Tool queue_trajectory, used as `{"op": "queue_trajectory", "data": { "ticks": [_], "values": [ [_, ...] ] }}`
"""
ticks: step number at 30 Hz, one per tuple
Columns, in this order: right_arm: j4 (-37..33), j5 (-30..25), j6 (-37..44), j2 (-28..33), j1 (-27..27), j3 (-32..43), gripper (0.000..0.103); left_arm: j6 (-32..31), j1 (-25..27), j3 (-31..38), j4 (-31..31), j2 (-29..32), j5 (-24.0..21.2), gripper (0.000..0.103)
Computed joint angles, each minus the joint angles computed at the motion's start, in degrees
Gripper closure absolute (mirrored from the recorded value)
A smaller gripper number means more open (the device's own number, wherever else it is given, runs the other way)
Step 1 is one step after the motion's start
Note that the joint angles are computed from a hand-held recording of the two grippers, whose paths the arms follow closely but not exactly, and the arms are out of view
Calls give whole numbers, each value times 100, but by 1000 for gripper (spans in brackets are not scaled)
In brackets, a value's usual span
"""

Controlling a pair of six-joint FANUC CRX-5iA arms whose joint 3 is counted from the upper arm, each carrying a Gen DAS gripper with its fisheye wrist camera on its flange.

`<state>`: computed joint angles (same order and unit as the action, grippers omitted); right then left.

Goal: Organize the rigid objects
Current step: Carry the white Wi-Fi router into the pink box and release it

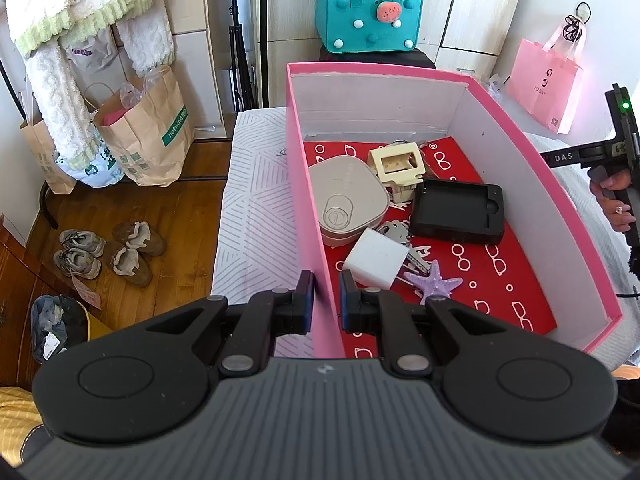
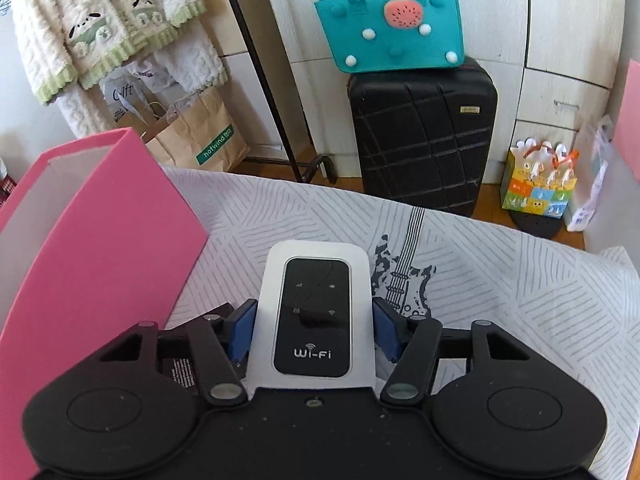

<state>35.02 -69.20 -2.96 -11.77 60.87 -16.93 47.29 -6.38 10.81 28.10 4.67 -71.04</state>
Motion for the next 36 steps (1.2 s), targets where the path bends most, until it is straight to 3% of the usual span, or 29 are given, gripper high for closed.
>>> {"op": "queue_trajectory", "data": {
  "ticks": [4, 10, 16, 21, 24, 27, 31, 36],
  "values": [
    [291, -476, 61, 41, 301, 70, 39, -6, 25, -32, 56, -6, 4, 91],
    [633, -692, -172, -163, 659, 1, 39, -9, 30, -25, 55, -2, -6, 91],
    [1159, -278, -222, -307, 946, 12, 39, -12, 37, -39, 63, -11, -8, 91],
    [1464, 699, 289, -216, 953, 221, 39, -10, 41, -33, 64, -8, -20, 91],
    [1004, 1217, 1382, 19, 824, 672, 39, -11, 42, -17, 60, 3, -37, 91],
    [106, 1387, 2779, 408, 646, 1361, 39, -14, 44, -26, 60, -4, -25, 91],
    [-1461, 1144, 4402, 1026, 348, 2447, 39, -9, 51, -36, 98, 2, -24, 91],
    [-2742, 570, 5308, 1661, 44, 3371, 39, -25, 56, -66, 127, -2, -17, 91]
  ]
}}
